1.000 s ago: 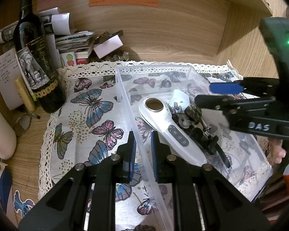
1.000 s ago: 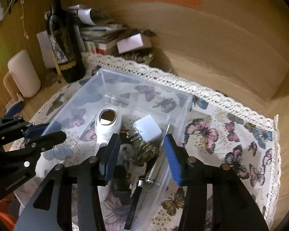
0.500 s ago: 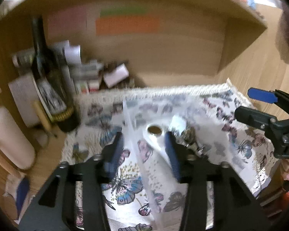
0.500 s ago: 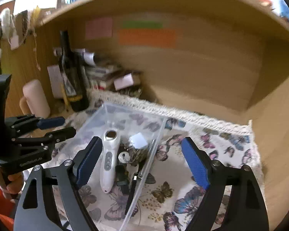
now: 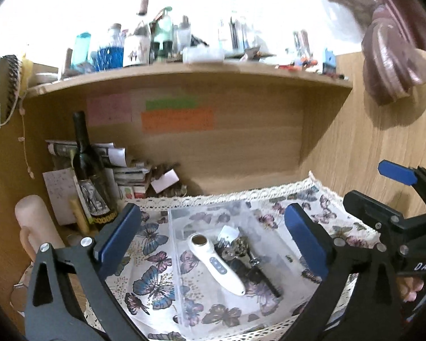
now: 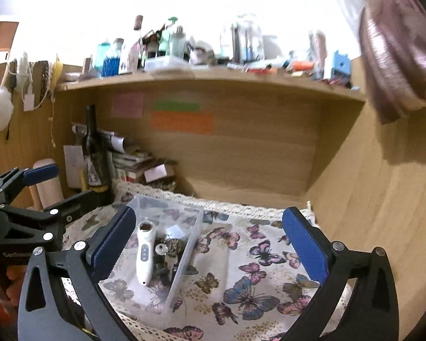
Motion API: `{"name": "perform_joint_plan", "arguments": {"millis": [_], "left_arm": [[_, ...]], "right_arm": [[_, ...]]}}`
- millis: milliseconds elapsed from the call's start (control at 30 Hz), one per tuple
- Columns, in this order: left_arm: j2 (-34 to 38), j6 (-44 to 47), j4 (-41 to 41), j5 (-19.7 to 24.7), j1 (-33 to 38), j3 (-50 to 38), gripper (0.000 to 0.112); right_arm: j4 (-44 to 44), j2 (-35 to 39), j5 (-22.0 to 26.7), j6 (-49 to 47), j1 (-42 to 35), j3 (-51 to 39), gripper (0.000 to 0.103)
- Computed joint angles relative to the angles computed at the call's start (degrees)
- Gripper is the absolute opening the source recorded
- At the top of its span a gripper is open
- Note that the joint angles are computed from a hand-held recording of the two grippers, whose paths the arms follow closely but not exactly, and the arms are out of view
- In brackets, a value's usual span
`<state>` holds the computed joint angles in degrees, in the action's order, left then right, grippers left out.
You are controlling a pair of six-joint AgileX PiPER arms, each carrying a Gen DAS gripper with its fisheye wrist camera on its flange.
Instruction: Organize rigid objects
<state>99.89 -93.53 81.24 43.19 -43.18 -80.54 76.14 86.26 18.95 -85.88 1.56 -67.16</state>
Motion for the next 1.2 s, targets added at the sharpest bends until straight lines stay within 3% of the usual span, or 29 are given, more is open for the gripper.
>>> {"name": "perform_joint_plan", "arguments": {"millis": [100, 300, 1200], "left_arm": [[-0.78, -3.70, 1.98, 0.38, -1.23, 1.40, 0.103], [-1.16, -6.88, 3.60, 1.27, -2.25, 2.34, 0.103], [-2.43, -10.26, 6.06, 0.58, -1.98, 4.10, 0.103]], "right_arm": [[4.87, -1.04, 2.37, -3.26, -1.41, 1.47, 0.103], [6.39, -1.47, 4.77, -2.88, -2.89, 2.49, 0.103], [7.82, -1.74, 5.07, -3.46, -2.33, 2.15, 0.103]]}}
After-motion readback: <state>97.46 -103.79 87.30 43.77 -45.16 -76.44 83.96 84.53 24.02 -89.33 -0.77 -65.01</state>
